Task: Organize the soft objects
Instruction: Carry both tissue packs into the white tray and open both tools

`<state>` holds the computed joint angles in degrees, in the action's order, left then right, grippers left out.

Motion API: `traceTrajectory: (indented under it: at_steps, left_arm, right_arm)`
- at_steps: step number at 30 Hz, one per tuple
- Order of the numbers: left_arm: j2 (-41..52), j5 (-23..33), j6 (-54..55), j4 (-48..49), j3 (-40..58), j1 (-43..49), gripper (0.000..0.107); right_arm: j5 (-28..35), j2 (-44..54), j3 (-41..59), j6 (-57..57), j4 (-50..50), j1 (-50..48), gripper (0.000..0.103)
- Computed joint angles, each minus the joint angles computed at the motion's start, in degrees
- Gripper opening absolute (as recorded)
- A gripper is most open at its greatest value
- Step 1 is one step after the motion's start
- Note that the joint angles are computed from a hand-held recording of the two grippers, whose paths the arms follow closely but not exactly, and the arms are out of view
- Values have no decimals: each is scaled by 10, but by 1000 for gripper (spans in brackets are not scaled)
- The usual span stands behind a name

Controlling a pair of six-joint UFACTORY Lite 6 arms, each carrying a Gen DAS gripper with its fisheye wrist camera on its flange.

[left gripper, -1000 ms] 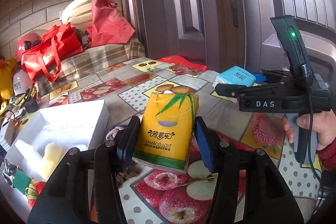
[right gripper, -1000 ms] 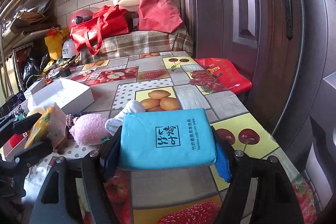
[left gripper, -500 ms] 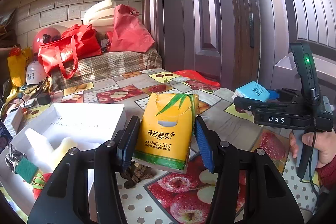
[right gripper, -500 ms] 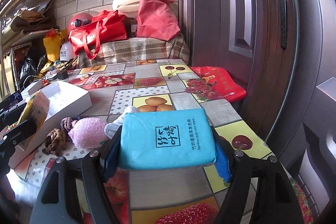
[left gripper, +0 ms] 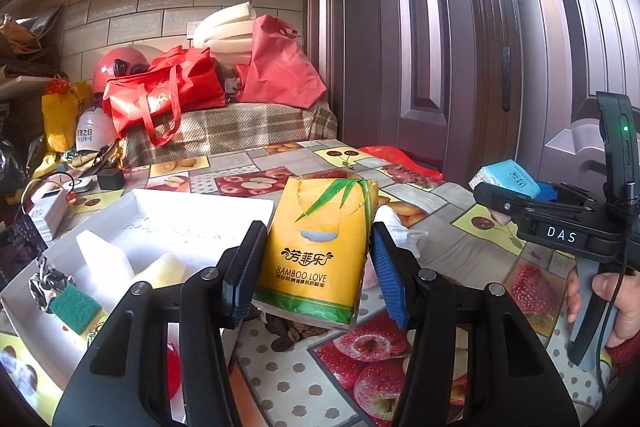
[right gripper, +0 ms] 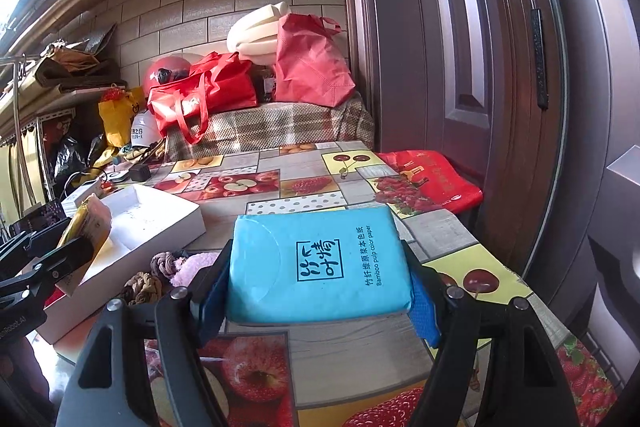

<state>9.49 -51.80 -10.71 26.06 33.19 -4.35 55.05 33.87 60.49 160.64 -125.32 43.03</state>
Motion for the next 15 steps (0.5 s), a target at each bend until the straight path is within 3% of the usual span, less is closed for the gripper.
traceTrajectory:
  at_steps: [15]
  left_arm:
    - [-28, -48, 45, 12, -46, 87, 53]
  right_arm:
    - [-5, 28, 46, -35, 20, 24, 75]
